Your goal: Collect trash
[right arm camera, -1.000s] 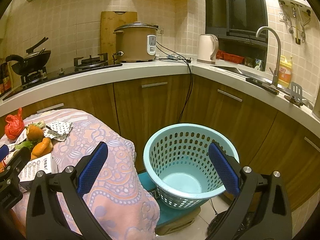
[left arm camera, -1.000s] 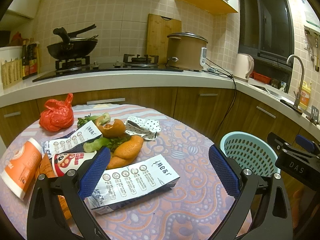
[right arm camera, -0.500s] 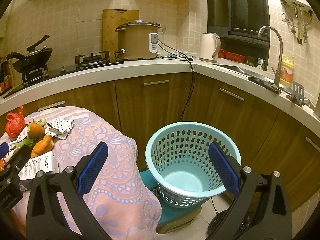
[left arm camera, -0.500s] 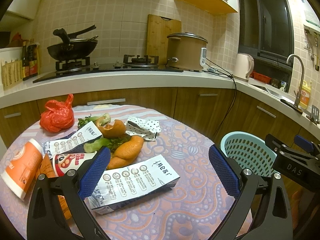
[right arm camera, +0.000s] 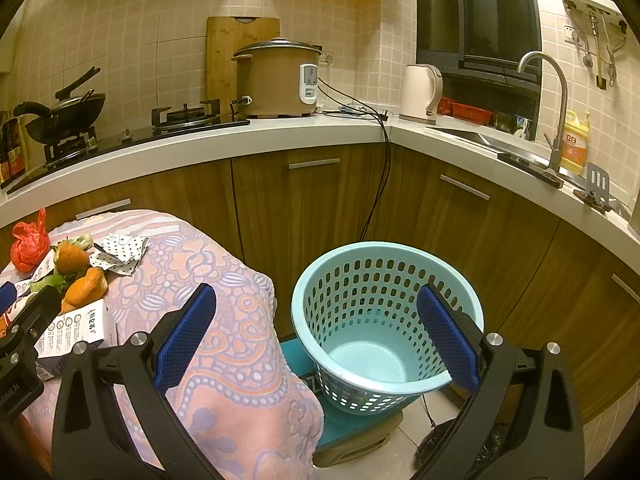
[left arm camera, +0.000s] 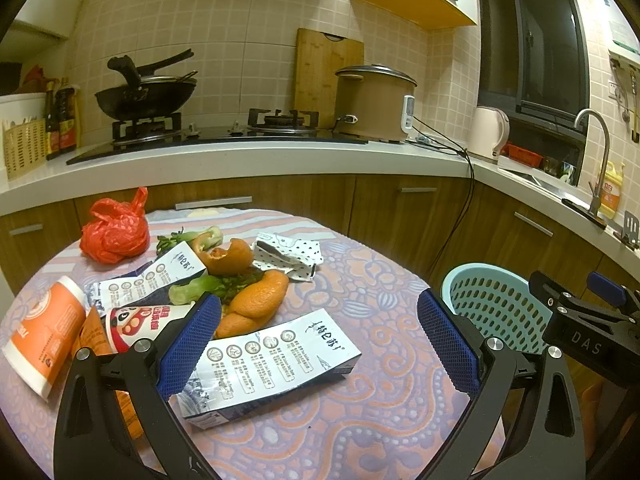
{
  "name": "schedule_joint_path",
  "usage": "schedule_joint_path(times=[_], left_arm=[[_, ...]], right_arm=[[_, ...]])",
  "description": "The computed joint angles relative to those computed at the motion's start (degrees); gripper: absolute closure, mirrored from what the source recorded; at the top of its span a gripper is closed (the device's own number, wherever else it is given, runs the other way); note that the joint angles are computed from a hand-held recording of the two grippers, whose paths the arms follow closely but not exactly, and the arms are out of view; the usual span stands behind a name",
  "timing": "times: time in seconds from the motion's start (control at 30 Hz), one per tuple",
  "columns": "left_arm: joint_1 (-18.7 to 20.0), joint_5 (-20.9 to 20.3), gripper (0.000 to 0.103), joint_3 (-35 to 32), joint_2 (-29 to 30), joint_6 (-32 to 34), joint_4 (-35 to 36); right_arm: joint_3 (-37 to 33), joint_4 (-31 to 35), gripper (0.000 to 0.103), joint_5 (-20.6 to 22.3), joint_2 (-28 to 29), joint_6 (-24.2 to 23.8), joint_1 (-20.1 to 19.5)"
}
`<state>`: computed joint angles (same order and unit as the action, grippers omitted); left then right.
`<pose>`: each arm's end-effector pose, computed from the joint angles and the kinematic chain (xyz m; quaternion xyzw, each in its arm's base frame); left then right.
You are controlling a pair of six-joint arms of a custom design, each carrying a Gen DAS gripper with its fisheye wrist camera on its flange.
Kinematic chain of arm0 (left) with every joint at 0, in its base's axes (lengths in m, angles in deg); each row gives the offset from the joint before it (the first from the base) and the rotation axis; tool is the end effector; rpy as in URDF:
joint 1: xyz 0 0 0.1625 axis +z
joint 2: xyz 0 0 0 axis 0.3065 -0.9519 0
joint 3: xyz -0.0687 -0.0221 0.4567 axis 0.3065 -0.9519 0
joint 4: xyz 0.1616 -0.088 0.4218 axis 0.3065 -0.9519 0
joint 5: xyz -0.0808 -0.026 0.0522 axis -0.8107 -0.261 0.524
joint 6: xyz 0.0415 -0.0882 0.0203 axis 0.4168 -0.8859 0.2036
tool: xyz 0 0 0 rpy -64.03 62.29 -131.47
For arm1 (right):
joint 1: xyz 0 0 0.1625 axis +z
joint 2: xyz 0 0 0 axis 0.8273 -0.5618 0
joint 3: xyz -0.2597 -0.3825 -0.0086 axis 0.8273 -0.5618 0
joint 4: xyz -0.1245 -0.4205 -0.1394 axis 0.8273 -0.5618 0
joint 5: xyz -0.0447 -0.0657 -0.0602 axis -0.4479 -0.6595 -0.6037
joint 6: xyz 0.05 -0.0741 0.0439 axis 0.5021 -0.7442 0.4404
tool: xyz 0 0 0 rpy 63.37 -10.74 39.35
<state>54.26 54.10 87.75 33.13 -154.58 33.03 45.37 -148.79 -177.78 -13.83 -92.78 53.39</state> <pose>-0.0717 -0.7774 0.2644 0.2824 0.8173 -0.4483 0.2266 0.3156 -0.7464 0.0155 0.0367 -0.7408 0.5266 0.4154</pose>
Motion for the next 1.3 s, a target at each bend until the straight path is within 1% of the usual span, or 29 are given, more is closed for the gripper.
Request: schedule_joint_path(times=[0.2, 0.27, 0.33, 0.4, 0.47, 0.5, 0.6, 0.63, 0.7, 0.77, 0.8, 0.87, 0.97, 1.0, 1.07, 1.1, 1.2, 1.23, 1.3], left_arm=[[-0.11, -0.83, 0.008, 0.34, -0.17, 0.61, -1.25], [-0.28, -1.47, 0.008, 1.0, -0.67, 0.75, -2.06], [-0.47, -2.27, 0.008, 1.56, -1.55, 0.41, -2.18], [-0.74, -4.43, 0.008, 2.34, -2.74, 0.12, -2.64], [-0.61, -6.4, 0.008, 2.84, -4.45, -1.21, -2.31], [-0.48, -7.17, 0.008, 2.95, -5.08, -1.72, -2.13], [0.5, -11.59, 0.008, 2.01, -6.78, -2.58, -0.81], [1.18, -13.24, 0.008, 1.54, -7.47, -2.73, -0.53], [2.6, -15.57, 0.008, 0.48, -8.46, -2.44, -0.08], [3.8, -17.35, 0.008, -0.46, -9.06, -2.22, 0.06], [4.49, -17.89, 0.008, -1.8, -8.83, -2.66, 1.5], [6.13, -17.16, 0.008, -6.19, -7.24, -4.57, 7.3], [8.6, -14.74, 0.008, -12.94, -4.08, -6.62, 14.86], [9.38, -14.37, 0.008, -16.58, -2.11, -7.96, 18.59], [10.31, -13.03, 0.009, -21.08, 0.49, -8.98, 23.37], [10.61, -12.37, 0.009, -22.06, 1.18, -9.21, 24.48], [11.67, -10.56, 0.011, -28.62, 5.19, -11.84, 30.37], [11.65, -10.71, 0.01, -28.17, 5.12, -11.92, 29.82], [11.77, -10.06, 0.01, -28.46, 5.3, -12.25, 29.57]], right_arm=[[-0.74, 0.17, 0.008, 0.36, 0.54, -1.17, 0.09], [-0.87, 0.18, 0.011, 0.98, 0.62, -1.9, 0.29], [-0.33, 0.48, 0.018, 3.01, 0.42, -2.53, 0.55], [0.72, 2.27, 0.021, 5.41, -0.17, -1.52, 0.68], [0.88, 4.07, 0.028, 7.0, -0.16, -1.01, 0.91], [0.78, 5.53, 0.033, 8.07, 0.01, -1.11, 1.08], [0.9, 10.49, 0.046, 11.37, 0.06, -0.06, 1.38], [0.75, 11.92, 0.048, 12.26, 0.18, 0.31, 1.49], [0.26, 14.58, 0.048, 14.0, 0.59, 1.04, 1.8], [-0.72, 16.71, 0.048, 15.26, 1.28, 1.35, 2.17], [-1.36, 18.13, 0.048, 16.02, 1.7, 1.45, 2.42], [-3.06, 20.33, 0.048, 16.71, 2.82, 1.3, 2.84], [-5.55, 23.72, 0.048, 17.61, 4.3, 1.55, 3.39], [-5.98, 24.23, 0.048, 17.63, 4.63, 1.45, 3.62], [-6.8, 24.92, 0.048, 17.44, 5.17, 0.82, 3.86], [-7.32, 25.3, 0.048, 17.22, 5.47, 0.53, 3.99], [-7.95, 27.07, 0.048, 17.23, 5.64, 0.82, 4.01], [-7.62, 28.11, 0.048, 17.78, 5.31, 1.38, 3.92], [-7.66, 29.47, 0.048, 18.52, 5.26, 1.97, 3.84]])
